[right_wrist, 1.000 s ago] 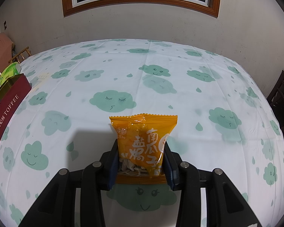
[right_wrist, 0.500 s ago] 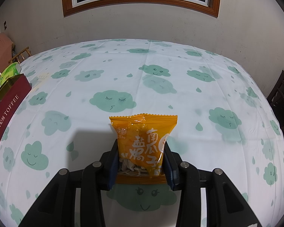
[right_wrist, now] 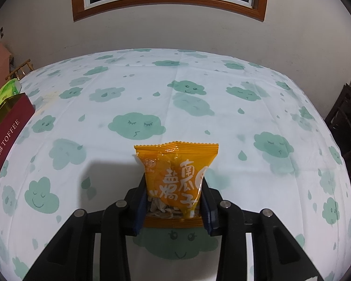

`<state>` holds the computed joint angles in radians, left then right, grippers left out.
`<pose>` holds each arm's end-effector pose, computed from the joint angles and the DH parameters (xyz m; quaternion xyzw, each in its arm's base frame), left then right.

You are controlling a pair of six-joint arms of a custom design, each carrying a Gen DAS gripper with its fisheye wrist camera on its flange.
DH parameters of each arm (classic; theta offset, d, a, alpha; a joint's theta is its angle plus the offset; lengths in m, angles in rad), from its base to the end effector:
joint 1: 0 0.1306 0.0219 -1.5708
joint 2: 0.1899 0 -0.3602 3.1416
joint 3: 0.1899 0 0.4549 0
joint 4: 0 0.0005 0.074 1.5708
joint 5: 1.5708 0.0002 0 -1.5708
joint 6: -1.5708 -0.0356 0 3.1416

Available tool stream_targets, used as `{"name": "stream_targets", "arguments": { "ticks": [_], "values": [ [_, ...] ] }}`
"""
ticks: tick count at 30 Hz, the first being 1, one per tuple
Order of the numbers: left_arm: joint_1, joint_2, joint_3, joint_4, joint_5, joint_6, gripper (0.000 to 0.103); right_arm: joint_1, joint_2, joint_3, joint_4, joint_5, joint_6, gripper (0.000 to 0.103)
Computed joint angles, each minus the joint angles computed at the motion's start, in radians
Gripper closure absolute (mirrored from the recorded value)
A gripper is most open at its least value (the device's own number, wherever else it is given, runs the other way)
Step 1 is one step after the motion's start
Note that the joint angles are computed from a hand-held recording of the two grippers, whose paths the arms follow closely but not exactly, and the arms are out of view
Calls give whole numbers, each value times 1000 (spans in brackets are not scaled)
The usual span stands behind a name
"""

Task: Organize snacks
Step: 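Carry the orange packet over the tin with the right gripper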

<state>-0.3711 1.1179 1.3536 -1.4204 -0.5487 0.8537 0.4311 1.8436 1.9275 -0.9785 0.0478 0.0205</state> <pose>0.3884 -0.1317 0.4879 -0.2762 0.9049 0.1114 0.3040 0.6409 0.2923 0.4055 -0.2034 0.9210 0.0455 0.3292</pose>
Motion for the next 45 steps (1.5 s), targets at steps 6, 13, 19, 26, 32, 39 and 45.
{"name": "stream_targets", "arguments": {
  "ticks": [6,13,19,26,32,39,45],
  "values": [
    [9,-22,-30,18,24,6,26,11,-10,1,-11,21,-24,66],
    [14,-42,-53,30,34,17,26,39,-29,19,-24,-7,-73,66],
    [12,-54,-65,34,38,14,26,87,-23,72,-54,-70,-114,66],
    [13,-85,-90,26,37,30,26,178,0,136,-98,-138,-118,66],
    [22,-112,-109,9,34,46,24,263,28,199,-137,-184,-79,66],
    [34,-144,-131,-14,33,69,23,338,66,260,-184,-249,-47,66],
    [39,-155,-140,-51,26,93,21,377,118,330,-231,-261,-17,66]
  ]
}}
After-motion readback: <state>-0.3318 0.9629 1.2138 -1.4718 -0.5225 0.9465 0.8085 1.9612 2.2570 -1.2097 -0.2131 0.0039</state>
